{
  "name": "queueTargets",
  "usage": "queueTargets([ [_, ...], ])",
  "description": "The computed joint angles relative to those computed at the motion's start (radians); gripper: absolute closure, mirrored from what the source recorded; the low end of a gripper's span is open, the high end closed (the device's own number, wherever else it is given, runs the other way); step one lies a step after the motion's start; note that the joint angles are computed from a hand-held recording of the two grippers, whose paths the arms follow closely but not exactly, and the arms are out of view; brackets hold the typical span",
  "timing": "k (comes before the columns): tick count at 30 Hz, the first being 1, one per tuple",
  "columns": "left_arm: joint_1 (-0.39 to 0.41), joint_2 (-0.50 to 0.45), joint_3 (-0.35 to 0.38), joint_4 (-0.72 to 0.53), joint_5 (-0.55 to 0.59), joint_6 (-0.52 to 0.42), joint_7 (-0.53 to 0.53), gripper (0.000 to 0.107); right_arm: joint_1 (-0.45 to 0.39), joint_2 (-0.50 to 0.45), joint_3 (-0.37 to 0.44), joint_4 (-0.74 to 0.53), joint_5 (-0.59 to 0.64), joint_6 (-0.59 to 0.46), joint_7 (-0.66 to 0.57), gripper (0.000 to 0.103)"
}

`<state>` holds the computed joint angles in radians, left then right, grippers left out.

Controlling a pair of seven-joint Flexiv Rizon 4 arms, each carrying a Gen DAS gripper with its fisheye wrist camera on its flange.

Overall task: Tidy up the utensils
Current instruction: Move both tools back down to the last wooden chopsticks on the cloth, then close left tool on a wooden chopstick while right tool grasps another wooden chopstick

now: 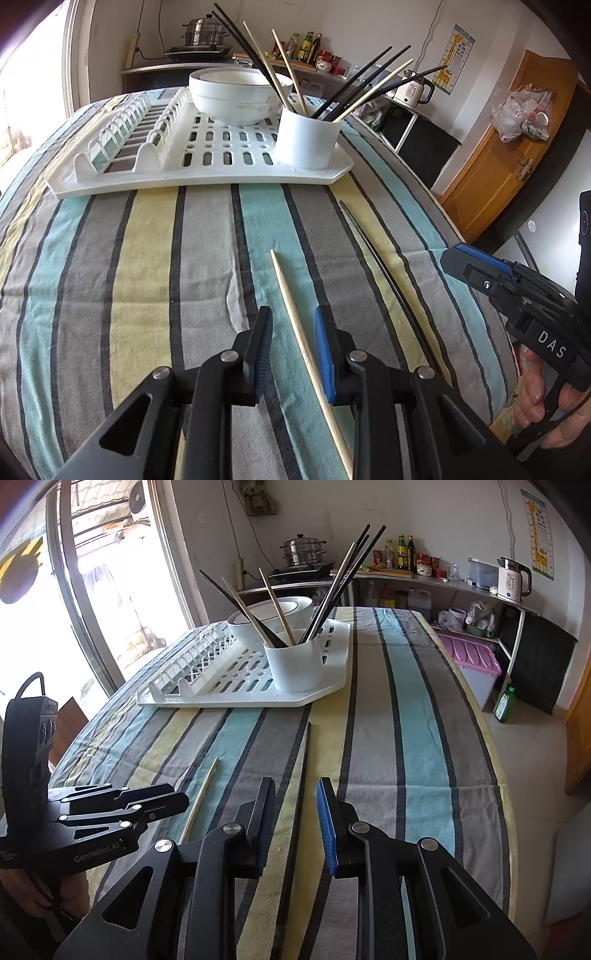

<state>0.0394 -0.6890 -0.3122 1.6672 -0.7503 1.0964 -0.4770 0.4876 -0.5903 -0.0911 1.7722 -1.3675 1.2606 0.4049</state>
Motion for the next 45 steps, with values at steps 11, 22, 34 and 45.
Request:
queueTargets([
  [11,-0.032,-0.032,0.025,-0.039,0.083,0.022,-0.077,0.082,-0.017,-0.108,0.055,-0.108,0.361,-0.023,-0.395,0.079],
  [22,-0.028,-0.047,0.006,-0.039,0.142,0.1,-0.079,0.095,0.034,-0.166,0.049,-0.217,0.621,-0.142,-0.663,0.079],
  [34,-0.013,-0.052,-0.014,-0.039,0.172,0.115,-0.077,0.099,0.077,-0.189,0.037,-0.293,0.747,-0.238,-0.815,0.097],
  [45,-0.011,-0.055,-0.012,-0.051,0.177,0.09,-0.078,0.099,0.097,-0.169,-0.001,-0.246,0.74,-0.156,-0.775,0.098],
])
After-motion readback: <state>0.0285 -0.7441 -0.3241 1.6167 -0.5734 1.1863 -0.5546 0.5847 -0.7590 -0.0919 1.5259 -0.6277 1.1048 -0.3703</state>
